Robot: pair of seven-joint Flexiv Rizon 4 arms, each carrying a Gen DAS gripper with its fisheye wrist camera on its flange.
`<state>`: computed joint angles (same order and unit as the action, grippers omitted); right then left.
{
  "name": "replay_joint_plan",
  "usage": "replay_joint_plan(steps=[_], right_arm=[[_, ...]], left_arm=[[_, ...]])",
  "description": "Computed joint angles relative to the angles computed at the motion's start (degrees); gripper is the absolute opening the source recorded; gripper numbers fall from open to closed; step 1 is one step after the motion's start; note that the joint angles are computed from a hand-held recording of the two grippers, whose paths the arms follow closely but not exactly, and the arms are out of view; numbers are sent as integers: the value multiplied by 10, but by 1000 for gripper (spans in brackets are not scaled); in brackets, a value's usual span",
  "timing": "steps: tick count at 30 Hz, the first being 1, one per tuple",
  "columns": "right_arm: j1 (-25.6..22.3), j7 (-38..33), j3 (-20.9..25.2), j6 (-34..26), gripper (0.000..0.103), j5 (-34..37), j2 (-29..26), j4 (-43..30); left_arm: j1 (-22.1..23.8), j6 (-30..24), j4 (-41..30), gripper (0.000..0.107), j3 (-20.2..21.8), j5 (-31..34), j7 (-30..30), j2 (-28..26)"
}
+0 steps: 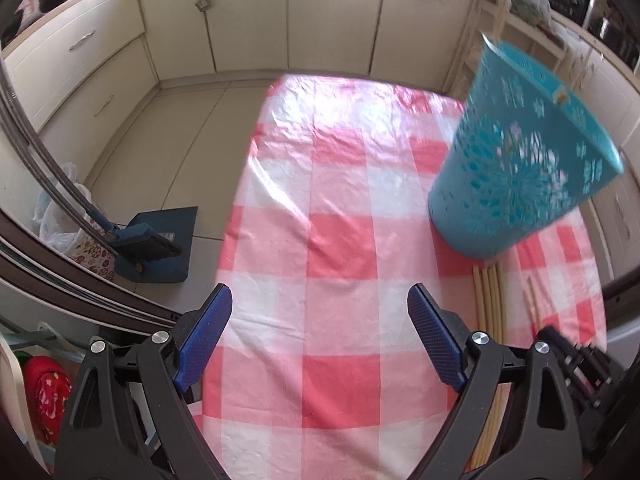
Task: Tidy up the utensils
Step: 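Grasp a wooden stick with the left tool beside the right tool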
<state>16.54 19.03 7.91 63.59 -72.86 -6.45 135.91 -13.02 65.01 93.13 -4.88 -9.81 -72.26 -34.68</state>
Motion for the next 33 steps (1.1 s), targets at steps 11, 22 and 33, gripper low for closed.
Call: replay_joint_plan(steps=[11,22,33], right_arm=[[-27,37,-10,54,6,-34,4,15],[-24,19,-7,49,6,-17,3,14],[-21,10,-7,44,6,-12,1,12]], left_arm=[[-8,-51,15,86,-24,-22,32,-13],[-50,-29,9,86,-17,-3,39,-28],[-69,15,11,51,-12,45,23,-27]])
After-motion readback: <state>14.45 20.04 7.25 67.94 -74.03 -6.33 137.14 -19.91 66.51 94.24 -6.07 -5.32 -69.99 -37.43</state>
